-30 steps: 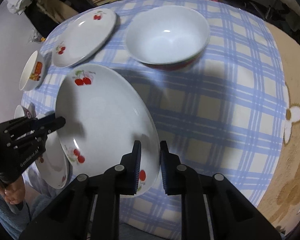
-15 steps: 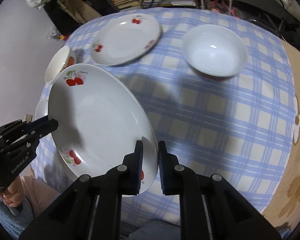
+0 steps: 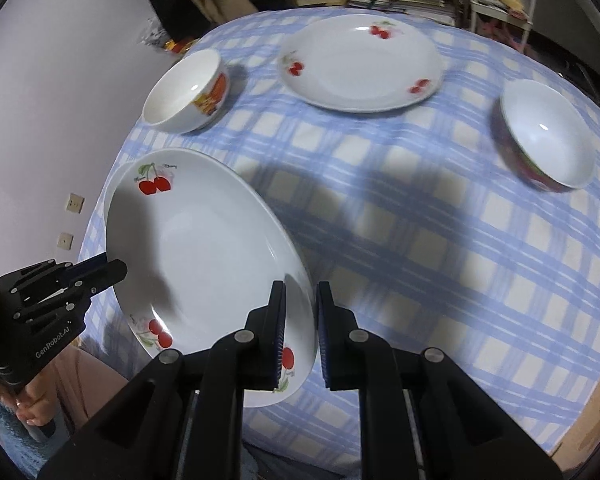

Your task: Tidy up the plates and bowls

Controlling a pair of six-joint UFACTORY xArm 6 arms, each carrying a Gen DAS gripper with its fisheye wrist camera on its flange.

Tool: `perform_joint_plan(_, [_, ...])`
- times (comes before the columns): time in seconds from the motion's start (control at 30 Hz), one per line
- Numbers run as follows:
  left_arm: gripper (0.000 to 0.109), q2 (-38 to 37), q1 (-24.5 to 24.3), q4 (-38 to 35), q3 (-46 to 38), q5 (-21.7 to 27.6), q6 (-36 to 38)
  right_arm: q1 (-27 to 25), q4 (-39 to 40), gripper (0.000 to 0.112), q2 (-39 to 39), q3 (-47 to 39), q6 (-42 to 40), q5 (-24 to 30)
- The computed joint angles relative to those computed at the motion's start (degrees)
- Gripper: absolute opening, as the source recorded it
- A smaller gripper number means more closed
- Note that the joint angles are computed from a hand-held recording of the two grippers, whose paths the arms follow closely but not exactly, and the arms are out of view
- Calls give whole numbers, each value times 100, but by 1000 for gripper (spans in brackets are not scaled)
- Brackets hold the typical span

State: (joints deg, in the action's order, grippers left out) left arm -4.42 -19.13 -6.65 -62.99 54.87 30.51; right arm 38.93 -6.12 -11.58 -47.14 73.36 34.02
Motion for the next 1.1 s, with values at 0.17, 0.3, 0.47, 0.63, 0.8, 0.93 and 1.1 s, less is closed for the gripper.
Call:
perform_joint_plan(0.17, [14,66,133,83,153,-117,-174,105,-1,16,334,-144,-119,-121])
perform_joint_plan(0.3, [14,58,183,56,382,-306,-423,129,-96,16,542,-187,-48,-187])
perform_joint_plan(0.47, [14,255,183,118,353,-256,-685,102,-108,16,682,-222,-98,-216])
perform_joint_plan(0.63, [14,404,188,30,279,-215,-614,108,-510,16,719,-238,308,-159])
perform_joint_plan(0.8, [14,540,197,124,224,-187,-732,216,-1068,16,836,-442,653,73])
perform_joint_plan(0.93, [14,659,159,238,166,-197,-834,174,-987,12,854,-371,633,25])
perform_joint_plan(1.1, [14,629,-15,667,326,-414,-1032,198,-1257,11,896,-452,833,186])
